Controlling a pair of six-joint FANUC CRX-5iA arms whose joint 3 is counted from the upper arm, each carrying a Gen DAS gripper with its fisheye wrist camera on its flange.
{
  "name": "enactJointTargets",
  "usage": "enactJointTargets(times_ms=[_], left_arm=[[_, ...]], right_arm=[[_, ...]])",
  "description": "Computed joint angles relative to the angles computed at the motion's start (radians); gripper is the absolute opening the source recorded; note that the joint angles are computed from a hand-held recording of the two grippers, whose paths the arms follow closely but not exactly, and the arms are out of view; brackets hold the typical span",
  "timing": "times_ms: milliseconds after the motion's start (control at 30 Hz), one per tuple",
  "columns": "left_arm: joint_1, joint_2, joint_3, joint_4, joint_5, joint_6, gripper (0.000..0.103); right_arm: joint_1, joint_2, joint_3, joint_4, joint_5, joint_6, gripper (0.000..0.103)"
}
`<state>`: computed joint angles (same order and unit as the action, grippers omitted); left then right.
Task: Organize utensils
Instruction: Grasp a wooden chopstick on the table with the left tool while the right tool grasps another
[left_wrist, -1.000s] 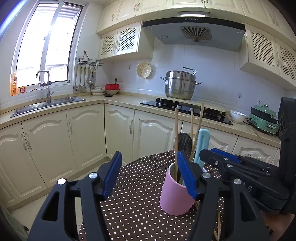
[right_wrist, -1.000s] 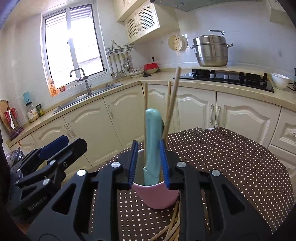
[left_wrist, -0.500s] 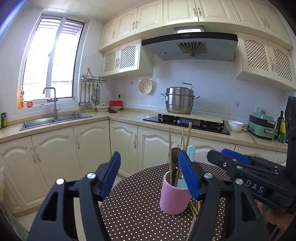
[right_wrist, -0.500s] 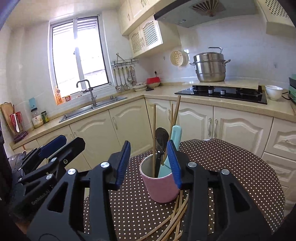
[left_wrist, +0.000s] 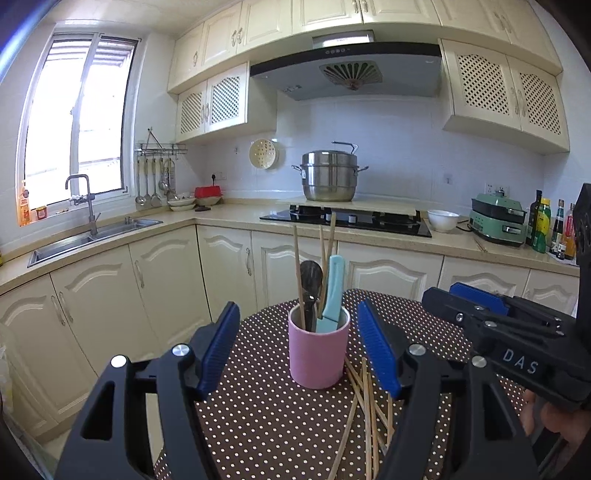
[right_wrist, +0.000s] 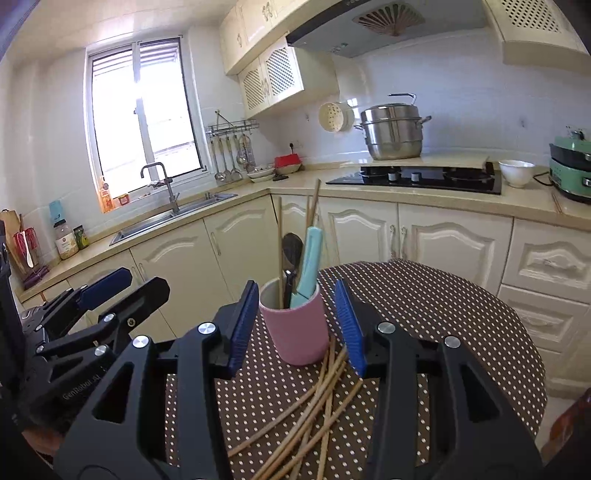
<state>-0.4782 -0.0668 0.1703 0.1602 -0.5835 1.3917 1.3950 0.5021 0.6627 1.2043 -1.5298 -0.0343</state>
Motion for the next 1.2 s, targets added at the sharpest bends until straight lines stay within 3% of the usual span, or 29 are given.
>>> enactJointTargets(times_ms=[67, 200, 300, 500, 767, 967, 1033, 1100, 1200], left_arm=[[-0.002, 0.021, 0.023, 0.018, -0.060, -0.027, 0.065], [-0.004, 0.112, 0.138, 0.027, -0.284, -0.078, 0.065], [-0.002, 0.177, 0.194, 0.031, -0.406, -0.111, 0.065], [0.003, 0.287, 0.266, 0.007, -0.564, -0.128, 0.065], [-0.023, 0.364, 0.310, -0.038, -0.616, -0.144, 0.063], [-0.033, 0.426, 0.377, -0.018, -0.647, -0.131, 0.037], [-0.035, 0.428, 0.373, 0.000, -0.640, -0.140, 0.019], [-0.036, 0.428, 0.368, 0.007, -0.633, -0.139, 0.008], [-0.040, 0.421, 0.358, 0.004, -0.623, -0.122, 0.008]], right_arm=[[0.008, -0.017, -0.031, -0.013, -0.017, -0.032, 0.044], [0.022, -0.040, -0.081, -0.052, -0.046, -0.085, 0.047], [0.029, -0.065, -0.131, -0.091, -0.048, -0.135, 0.047], [0.037, -0.112, -0.227, -0.193, -0.035, -0.223, 0.049], [0.034, -0.145, -0.291, -0.301, 0.002, -0.267, 0.049], [0.023, -0.156, -0.288, -0.383, 0.035, -0.220, 0.049], [0.017, -0.150, -0.270, -0.420, 0.044, -0.185, 0.049], [0.013, -0.143, -0.251, -0.453, 0.051, -0.146, 0.049], [0.008, -0.123, -0.211, -0.488, 0.049, -0.087, 0.049]])
